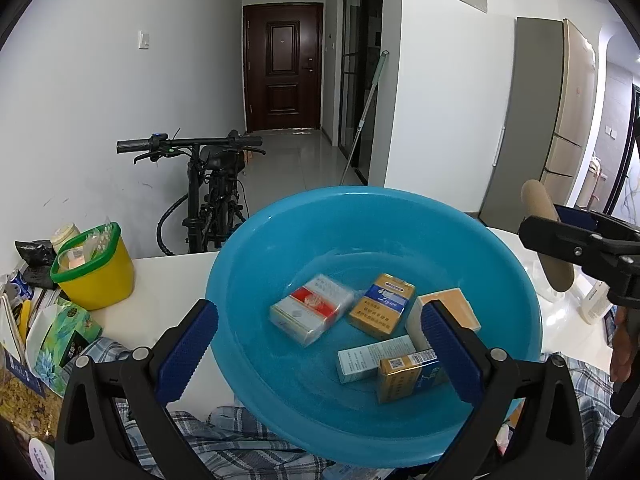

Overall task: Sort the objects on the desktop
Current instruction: 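Open the right tool to drop the tan lid into the basin, then move both open tools back toward the pile on the shirt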

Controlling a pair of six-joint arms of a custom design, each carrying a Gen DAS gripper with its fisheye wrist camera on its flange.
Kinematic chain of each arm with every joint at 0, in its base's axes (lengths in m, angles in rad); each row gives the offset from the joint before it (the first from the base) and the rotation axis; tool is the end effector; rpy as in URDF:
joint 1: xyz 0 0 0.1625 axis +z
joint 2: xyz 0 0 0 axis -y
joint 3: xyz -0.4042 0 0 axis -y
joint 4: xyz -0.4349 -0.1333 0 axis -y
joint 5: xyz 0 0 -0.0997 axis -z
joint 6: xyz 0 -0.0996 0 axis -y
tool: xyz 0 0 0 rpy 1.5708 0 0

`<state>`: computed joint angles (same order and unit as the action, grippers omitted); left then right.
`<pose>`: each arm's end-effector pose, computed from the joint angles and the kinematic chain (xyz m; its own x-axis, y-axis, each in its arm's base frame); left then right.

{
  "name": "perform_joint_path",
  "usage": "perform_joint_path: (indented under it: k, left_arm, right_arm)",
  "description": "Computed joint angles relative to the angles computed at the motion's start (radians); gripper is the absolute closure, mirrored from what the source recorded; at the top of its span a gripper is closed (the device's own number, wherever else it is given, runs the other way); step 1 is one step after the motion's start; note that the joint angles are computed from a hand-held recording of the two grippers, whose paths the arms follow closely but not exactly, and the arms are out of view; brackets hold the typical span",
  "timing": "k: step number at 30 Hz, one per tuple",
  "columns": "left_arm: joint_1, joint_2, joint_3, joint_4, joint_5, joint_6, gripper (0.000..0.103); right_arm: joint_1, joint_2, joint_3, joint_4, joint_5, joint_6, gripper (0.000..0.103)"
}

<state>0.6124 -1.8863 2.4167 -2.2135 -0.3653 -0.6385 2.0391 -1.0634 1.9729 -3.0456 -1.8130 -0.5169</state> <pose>-0.1586 -0.3880 0.3026 -0.7183 -0.1540 -0.6785 0.4795 0.5970 -0.6432 0.3682 -0.4855 0.1443 -0.6152 -0.6537 0.4408 -0.7881 0.4952 -0.3656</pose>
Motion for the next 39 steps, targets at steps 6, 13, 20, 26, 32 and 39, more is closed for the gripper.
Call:
perform_joint_path:
  k: [6, 13, 20, 26, 32, 39]
  left_arm:
    - [0.002, -0.003, -0.004, 0.021, 0.002, -0.013, 0.000]
    - [0.001, -0.002, -0.006, 0.036, 0.003, -0.024, 0.000]
    - [-0.007, -0.004, -0.005, 0.045, 0.004, -0.034, 0.000]
    - [-0.022, -0.013, -0.004, 0.058, 0.005, -0.044, 0.000]
    - [-0.064, -0.056, -0.004, 0.110, 0.022, -0.070, 0.000]
    - [-0.121, -0.095, -0.007, 0.185, 0.047, -0.113, 0.000]
  right_arm:
    - [-0.013, 0.014, -0.013, 0.007, -0.022, 0.024, 0.020]
    - [-0.007, 0.014, -0.020, -0.019, -0.065, 0.047, 0.000]
    - [-0.006, 0.001, -0.017, -0.020, -0.048, 0.060, 0.000]
    - [0.010, -0.008, -0.009, -0.028, -0.035, 0.058, 0.000]
    - [0.050, -0.038, 0.030, -0.073, -0.037, 0.014, 0.000]
    - [0.094, -0.151, 0.133, -0.051, -0.109, 0.002, 0.000]
